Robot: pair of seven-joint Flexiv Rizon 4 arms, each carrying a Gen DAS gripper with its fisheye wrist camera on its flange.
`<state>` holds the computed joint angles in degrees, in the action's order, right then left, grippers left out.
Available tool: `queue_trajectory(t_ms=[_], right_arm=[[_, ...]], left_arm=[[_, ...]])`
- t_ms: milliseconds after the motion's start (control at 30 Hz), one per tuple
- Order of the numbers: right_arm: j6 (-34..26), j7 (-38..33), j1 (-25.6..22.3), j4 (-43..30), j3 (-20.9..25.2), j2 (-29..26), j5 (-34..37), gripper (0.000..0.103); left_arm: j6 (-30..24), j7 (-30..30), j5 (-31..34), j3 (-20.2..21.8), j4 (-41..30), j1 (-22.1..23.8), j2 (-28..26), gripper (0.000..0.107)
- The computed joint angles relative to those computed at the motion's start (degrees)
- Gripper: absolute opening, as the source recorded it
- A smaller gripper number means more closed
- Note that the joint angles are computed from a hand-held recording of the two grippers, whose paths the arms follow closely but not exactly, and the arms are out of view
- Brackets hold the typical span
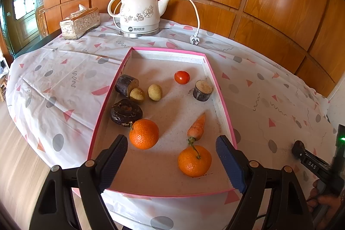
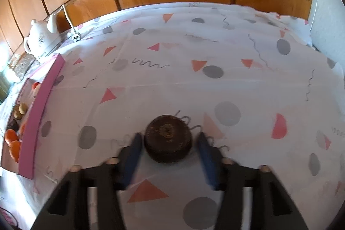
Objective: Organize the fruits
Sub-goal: 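Lift the dark fruit with the right gripper and carry it to the tray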
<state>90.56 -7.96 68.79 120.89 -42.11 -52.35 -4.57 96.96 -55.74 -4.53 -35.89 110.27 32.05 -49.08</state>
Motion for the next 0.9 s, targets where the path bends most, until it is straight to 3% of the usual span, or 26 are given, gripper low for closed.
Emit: queue_trajectory(t_ms=[433,900], right_arm=[[-3.0,-0.1,-0.2,-0.1,-0.1,1.4,-3.9,0.044],[0.7,-6.4,-5.1,-6.0,3.5,2.3,-7.2,0.044]], left_arm=[[1.3,-1.1,0.8,-0.9,0.3,1.5,-0.2,0.084],[3.2,-6.2,1.8,-0.4,0.4,3.2,0.0,0.088]])
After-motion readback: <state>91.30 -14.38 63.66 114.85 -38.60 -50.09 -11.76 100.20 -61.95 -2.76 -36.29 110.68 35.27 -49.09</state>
